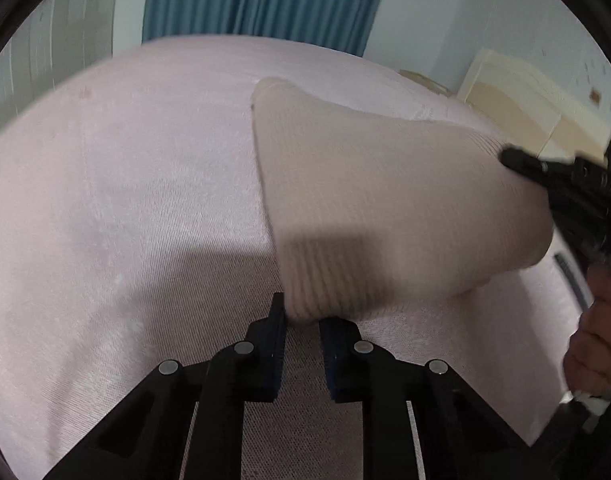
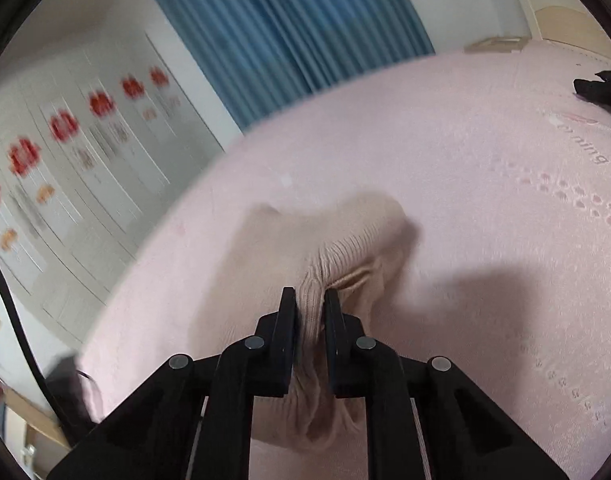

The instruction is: Fold small clothes

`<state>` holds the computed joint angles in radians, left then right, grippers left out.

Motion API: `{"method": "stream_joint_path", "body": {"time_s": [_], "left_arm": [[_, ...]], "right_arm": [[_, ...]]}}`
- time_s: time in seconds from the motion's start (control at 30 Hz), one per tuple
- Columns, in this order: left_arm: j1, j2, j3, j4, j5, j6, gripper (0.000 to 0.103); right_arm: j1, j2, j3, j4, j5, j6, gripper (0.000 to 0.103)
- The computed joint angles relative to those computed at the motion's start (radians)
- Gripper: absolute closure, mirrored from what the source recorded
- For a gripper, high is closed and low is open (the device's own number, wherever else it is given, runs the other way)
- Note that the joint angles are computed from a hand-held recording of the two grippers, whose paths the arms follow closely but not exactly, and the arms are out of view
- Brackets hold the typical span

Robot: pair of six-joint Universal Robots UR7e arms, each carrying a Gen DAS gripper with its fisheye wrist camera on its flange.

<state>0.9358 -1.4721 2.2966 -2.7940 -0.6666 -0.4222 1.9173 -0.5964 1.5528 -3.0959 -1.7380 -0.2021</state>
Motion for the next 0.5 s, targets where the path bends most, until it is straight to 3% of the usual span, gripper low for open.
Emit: {"method": "stream_joint_path", "body": {"time_s": [0.03,0.1,0.13,0.33,0.5], "left_arm": [[0.003,-0.004,-0.001,0.000,-0.008,0.000,0.088],[0.004,-0.004,-0.006,0.010,-0.011,-0.002,0.088],[0.003,-0.003,-0.008,0.019,-0.007,-0.005,0.088],[0.021,-0.016,-0.017,0.031,-0.051,-0.019,0.087],[0.034,-0.013,-0.026,0.020,-0.079,-0.021,0.087]], "right_arm": [[-0.005,0.008,-0.013,0.022,-0.026,-0.004,0.090],[0.006,0.044,-0.073,0.136,-0.166,0.052,0.090],[0.009,0.051,-0.087,0.175,-0.196,0.074,0.089],[0.024,0.019,-0.047,0.022,-0.192,0.018,0.060],[0.022,0.057,-0.140,0.125,-0.190,0.056,0.060]]}}
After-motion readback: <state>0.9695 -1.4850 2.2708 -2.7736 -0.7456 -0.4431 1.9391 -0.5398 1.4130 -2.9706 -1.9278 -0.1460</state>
